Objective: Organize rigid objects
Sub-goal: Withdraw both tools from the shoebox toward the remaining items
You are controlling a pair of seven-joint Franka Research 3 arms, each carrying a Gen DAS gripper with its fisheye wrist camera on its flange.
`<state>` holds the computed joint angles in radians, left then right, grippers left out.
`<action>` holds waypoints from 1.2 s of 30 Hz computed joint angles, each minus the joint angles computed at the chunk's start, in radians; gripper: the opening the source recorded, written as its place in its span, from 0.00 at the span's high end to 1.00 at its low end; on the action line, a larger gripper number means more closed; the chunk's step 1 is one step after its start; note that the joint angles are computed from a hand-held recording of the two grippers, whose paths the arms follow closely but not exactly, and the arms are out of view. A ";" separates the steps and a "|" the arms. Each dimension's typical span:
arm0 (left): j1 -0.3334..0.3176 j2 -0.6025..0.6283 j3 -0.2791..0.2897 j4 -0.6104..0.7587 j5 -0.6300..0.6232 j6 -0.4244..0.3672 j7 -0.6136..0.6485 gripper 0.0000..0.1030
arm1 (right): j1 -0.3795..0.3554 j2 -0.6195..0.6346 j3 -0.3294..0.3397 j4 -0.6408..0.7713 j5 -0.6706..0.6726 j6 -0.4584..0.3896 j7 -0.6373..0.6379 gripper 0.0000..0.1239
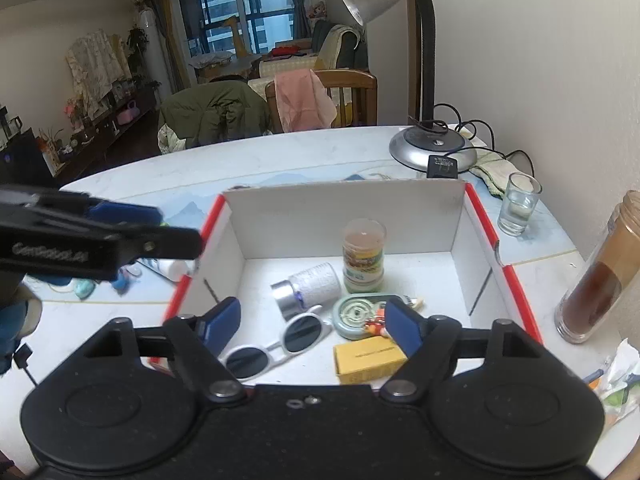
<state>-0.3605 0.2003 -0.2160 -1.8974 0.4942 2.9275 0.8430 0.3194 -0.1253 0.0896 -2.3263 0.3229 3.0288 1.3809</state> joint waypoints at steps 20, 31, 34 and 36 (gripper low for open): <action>0.136 -0.355 0.011 -0.458 -0.086 0.100 -0.004 0.19 | 0.150 0.050 0.040 0.050 0.109 0.062 0.021 0.21; 0.141 -0.456 0.087 -0.606 -0.254 0.129 0.185 0.09 | 0.149 0.137 0.084 0.140 -0.180 0.027 0.299 0.21; 0.127 -0.465 0.123 -0.635 -0.290 0.158 0.235 0.00 | 0.166 0.170 0.073 0.179 -0.268 0.010 0.380 0.21; 0.109 -0.465 0.152 -0.653 -0.323 0.184 0.274 0.00 | 0.183 0.196 0.064 0.210 -0.308 -0.005 0.419 0.21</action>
